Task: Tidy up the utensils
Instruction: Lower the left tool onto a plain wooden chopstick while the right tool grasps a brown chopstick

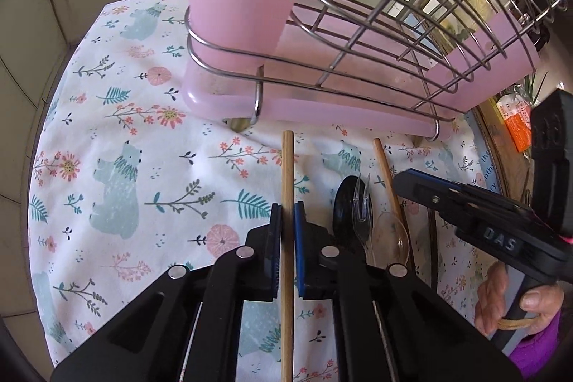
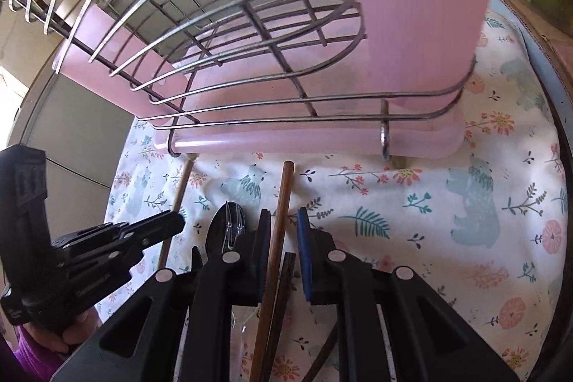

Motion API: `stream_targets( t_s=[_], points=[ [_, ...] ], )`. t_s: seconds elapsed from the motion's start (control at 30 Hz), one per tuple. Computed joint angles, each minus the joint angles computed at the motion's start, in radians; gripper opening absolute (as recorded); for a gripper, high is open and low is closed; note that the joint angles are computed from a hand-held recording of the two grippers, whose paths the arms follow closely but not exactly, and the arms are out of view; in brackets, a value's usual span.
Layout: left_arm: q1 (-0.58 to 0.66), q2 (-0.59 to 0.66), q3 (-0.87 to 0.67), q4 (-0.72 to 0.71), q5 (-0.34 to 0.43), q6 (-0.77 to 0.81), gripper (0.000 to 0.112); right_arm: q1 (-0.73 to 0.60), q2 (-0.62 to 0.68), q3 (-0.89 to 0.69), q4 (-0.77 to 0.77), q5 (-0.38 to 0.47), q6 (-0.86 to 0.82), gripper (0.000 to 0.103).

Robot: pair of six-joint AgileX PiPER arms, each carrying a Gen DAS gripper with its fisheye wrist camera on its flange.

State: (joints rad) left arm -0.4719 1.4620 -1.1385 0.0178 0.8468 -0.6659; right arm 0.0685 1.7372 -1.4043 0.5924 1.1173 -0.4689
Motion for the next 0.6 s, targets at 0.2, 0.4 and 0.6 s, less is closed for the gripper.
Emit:
stream_targets(
  t_s=[0.2, 0.4, 0.6],
  points=[
    [0.015, -0.019, 0.036, -0.025, -0.023, 0.012, 0.006, 0.075, 0.037, -0.014, -0.067, -0.07, 0.078, 0.015],
    [0.046, -0.03, 0.055, -0.068, -0.031, 0.045, 0.006, 0.105, 0.033, -0.007, -0.097, -0.107, 0.094, 0.014],
    [0.048, -0.088, 0.062, -0.055, -0.012, 0.045, 0.006, 0.067, -0.013, 0.035, -0.023, -0.096, 0.037, 0.009]
  ],
)
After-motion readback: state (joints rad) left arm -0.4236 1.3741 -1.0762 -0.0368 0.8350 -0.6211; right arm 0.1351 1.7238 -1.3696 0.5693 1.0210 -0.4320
